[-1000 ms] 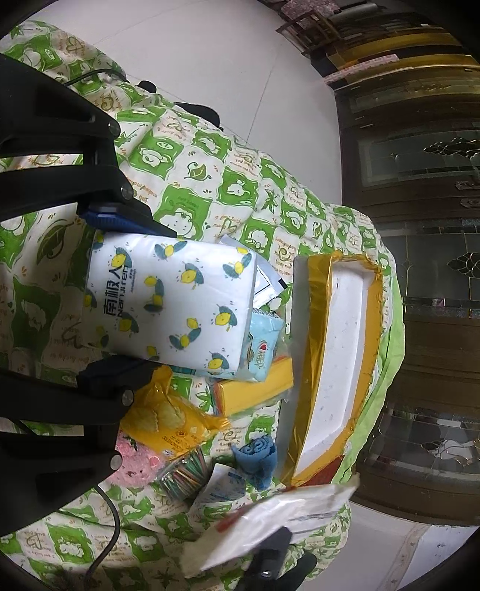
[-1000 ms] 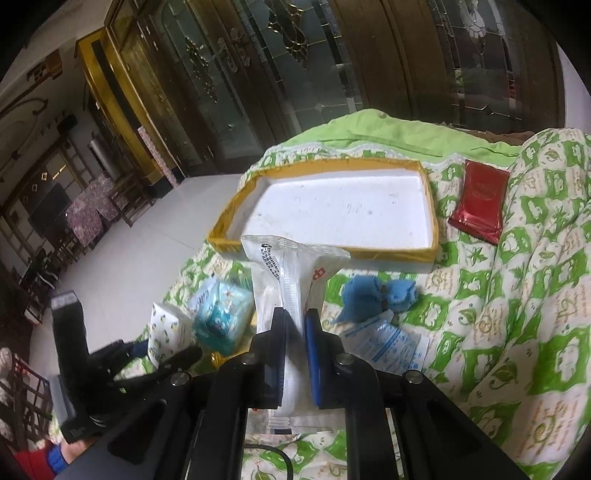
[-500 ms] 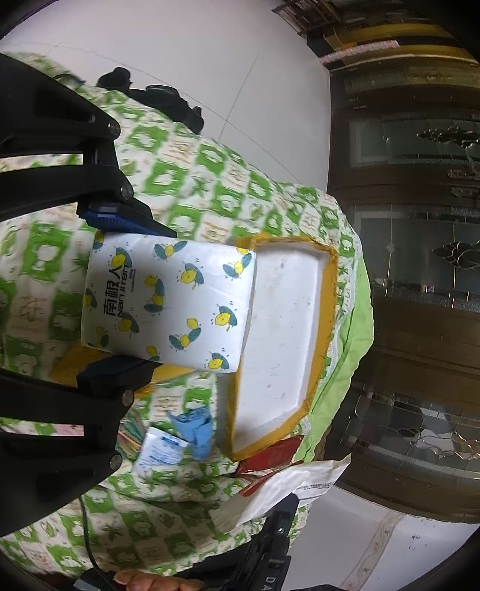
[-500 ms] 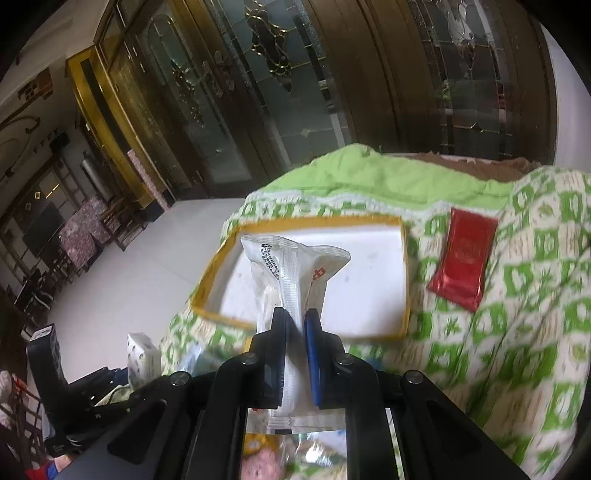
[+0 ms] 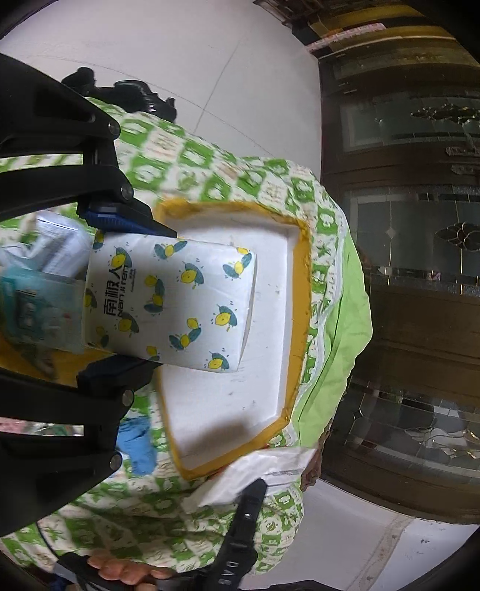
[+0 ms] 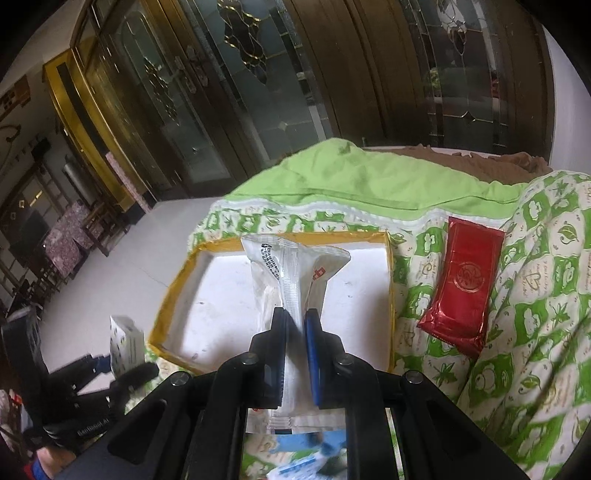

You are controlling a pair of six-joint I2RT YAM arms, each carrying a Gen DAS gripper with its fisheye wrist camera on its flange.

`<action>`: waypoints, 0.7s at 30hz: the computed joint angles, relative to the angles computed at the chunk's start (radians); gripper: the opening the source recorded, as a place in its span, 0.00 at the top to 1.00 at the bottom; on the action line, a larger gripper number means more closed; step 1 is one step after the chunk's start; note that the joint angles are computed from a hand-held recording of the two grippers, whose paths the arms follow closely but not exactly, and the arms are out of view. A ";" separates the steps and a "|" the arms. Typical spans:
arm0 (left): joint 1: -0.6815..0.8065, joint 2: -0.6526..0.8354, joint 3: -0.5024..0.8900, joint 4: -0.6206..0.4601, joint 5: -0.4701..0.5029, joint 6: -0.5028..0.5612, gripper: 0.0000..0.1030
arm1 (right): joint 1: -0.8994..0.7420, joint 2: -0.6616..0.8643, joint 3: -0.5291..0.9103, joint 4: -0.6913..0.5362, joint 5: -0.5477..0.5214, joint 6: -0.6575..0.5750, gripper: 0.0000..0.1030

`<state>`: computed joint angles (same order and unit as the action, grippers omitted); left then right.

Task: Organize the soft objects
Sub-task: 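Carry the tissue pack and clear bag with both grippers over the yellow-rimmed box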

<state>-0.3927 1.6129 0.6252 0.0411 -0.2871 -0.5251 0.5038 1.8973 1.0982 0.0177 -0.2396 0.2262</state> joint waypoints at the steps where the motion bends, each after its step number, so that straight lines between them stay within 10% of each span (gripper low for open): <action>1: 0.009 0.023 0.024 0.001 0.005 0.011 0.47 | 0.000 0.019 0.019 -0.009 0.004 -0.005 0.89; 21: 0.136 0.358 0.282 0.019 0.087 0.081 0.47 | 0.018 0.315 0.326 -0.155 0.059 -0.067 0.89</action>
<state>-0.2563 1.9708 0.9076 0.0601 -0.2006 -0.4440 0.5221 2.2128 1.4245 -0.1376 -0.1803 0.1595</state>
